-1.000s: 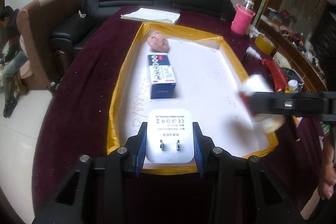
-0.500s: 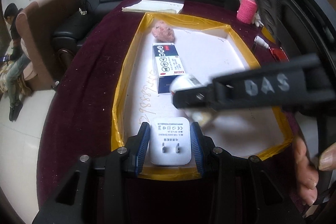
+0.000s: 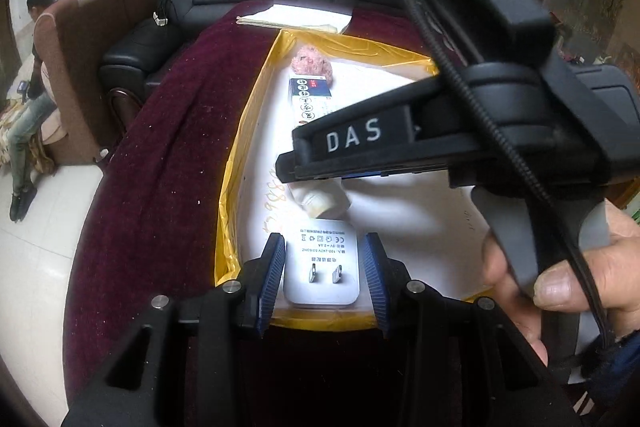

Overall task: Organize objects
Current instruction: 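Set the bottle and charger down in the tray and open both tools, then grasp the white ointment box with the right tool while the left tool grasps the orange-cap bottle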

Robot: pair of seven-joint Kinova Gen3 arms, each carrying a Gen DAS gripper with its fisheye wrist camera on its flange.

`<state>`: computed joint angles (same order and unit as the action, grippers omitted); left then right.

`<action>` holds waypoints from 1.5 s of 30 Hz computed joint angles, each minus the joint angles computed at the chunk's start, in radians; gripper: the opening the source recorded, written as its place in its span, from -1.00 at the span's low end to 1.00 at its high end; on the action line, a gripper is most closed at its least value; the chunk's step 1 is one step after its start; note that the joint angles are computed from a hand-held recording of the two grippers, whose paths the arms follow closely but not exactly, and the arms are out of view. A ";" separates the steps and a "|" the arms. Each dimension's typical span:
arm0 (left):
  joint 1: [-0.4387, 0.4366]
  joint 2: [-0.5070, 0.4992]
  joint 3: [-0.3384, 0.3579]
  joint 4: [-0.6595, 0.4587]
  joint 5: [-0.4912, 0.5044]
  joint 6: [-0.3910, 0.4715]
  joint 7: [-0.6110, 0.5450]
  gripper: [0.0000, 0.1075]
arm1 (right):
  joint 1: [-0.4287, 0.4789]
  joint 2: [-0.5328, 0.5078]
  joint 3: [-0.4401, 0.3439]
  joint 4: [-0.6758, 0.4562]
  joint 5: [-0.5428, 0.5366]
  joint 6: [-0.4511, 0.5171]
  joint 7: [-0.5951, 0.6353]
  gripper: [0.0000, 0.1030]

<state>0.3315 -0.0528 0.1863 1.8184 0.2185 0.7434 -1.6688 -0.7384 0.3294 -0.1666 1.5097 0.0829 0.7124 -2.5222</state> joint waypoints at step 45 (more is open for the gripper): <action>0.490 0.514 0.052 -0.663 -0.159 0.326 0.600 -0.40 | 0.422 -1.104 0.020 0.780 -0.090 0.075 -0.002 0.17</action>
